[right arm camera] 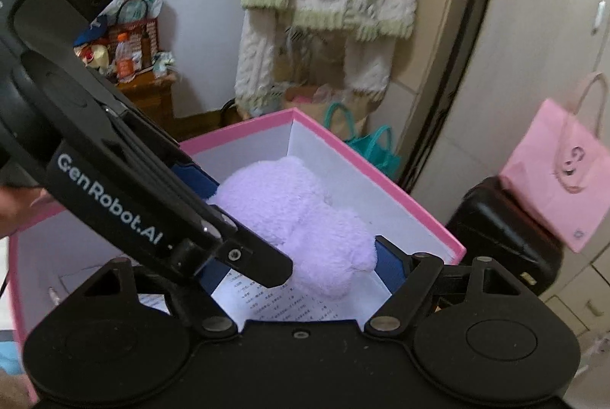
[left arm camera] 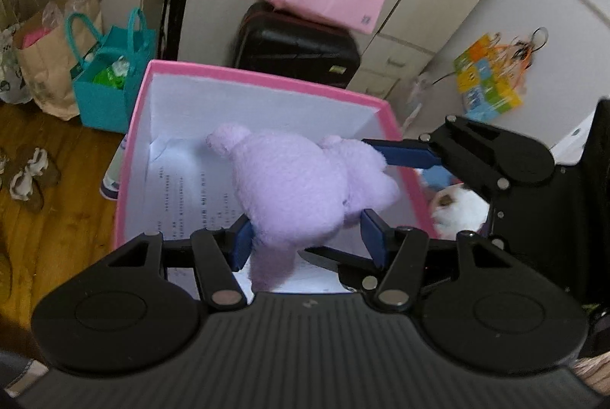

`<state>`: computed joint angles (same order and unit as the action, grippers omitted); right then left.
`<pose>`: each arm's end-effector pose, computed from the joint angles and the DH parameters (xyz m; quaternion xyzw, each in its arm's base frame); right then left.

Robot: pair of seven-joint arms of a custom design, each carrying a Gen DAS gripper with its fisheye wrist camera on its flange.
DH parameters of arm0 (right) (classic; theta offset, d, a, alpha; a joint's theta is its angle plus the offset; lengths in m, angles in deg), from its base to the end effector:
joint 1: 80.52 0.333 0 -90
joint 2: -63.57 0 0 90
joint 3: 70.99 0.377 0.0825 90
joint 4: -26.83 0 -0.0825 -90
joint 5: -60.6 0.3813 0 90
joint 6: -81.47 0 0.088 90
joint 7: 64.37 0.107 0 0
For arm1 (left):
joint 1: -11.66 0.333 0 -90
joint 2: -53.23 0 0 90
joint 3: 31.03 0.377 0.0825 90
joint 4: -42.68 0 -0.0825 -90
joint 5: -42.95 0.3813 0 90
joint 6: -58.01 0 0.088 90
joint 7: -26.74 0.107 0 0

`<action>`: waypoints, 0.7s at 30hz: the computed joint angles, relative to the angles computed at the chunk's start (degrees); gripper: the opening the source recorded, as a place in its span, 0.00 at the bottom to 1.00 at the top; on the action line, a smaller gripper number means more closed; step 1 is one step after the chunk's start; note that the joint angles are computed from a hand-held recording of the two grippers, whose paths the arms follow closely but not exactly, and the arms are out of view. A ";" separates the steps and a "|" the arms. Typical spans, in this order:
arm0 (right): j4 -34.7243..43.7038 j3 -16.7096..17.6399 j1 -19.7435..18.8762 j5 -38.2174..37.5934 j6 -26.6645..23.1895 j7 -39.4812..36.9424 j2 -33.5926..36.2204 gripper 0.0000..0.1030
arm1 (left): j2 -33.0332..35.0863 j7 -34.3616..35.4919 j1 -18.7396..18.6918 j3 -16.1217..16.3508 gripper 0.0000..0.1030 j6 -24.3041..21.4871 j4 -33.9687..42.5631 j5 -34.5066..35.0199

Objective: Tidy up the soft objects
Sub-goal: 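Carry the lavender bear with the left gripper over the pink shoebox, then open the left gripper to drop the bear into the shoebox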

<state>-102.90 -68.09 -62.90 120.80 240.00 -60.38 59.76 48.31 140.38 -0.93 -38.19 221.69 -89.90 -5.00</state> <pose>0.5126 0.1528 0.4977 -0.8792 0.2725 -0.1731 0.3505 0.5076 -0.1410 0.4991 -0.6513 0.6669 -0.3578 0.0544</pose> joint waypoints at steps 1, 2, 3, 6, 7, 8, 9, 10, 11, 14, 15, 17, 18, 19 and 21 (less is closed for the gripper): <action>0.60 0.03 -0.23 -2.36 -0.50 1.46 0.81 0.79 | 0.74 -0.49 0.29 0.16 0.54 -0.80 0.66 0.74; 1.14 0.22 -0.28 -3.94 -0.40 2.19 1.56 0.78 | 1.40 -0.17 0.64 0.34 0.54 -1.52 1.22 0.50; 1.62 0.39 -0.32 -5.01 -0.28 2.67 2.23 0.78 | 2.14 0.04 1.05 0.30 0.54 -2.06 1.85 0.41; 2.75 0.75 -0.71 -7.97 -0.36 4.91 3.90 0.76 | 3.26 -2.05 2.30 -0.75 0.54 -1.64 2.33 2.97; 3.05 0.89 -0.82 -9.28 -0.23 6.04 4.47 0.76 | 3.49 -2.92 2.60 -1.08 0.54 -1.08 2.33 4.16; 3.28 1.04 -0.94 -10.44 0.18 6.85 5.03 0.74 | 3.81 -4.29 2.78 -1.45 0.54 -0.48 2.30 5.56; 3.46 1.15 -1.08 -11.81 0.57 7.53 5.58 0.73 | 4.16 -5.18 3.02 -1.66 0.54 -0.25 2.42 6.69; 3.75 1.31 -1.18 -12.86 0.90 8.11 6.13 0.73 | 4.43 -6.25 3.30 -1.84 0.54 -0.02 2.57 8.21; 4.04 1.42 -1.31 -14.14 0.89 9.07 6.62 0.72 | 4.66 -7.59 3.48 -2.07 0.54 0.41 2.53 9.83; 4.71 1.72 -1.60 -17.88 0.81 12.36 7.48 0.68 | 5.06 -9.27 3.89 -2.65 0.57 1.94 2.37 10.48; 4.51 1.96 -1.62 -18.35 1.76 12.28 7.48 0.67 | 5.05 -10.55 3.93 -2.84 0.57 2.78 2.06 11.59; 3.84 2.14 -1.42 -21.15 3.68 13.79 7.46 0.64 | 4.62 -14.62 3.85 -3.20 0.57 5.32 0.71 19.40; 3.48 2.12 -1.49 -22.18 3.69 14.62 7.24 0.64 | 4.24 -18.56 3.97 -3.24 0.57 7.30 -0.37 26.42; 2.98 2.10 -1.53 -23.14 3.70 15.46 6.92 0.64 | 3.59 -21.79 5.55 -4.63 0.58 8.52 -1.31 32.04; 1.65 2.20 -1.64 -23.09 4.82 15.46 6.14 0.64 | 2.25 -19.94 2.71 -1.96 0.58 8.65 -2.16 31.24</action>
<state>-101.25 -65.89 -64.54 97.71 244.82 -44.92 65.89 50.55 120.44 1.78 -40.15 230.34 -92.06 26.23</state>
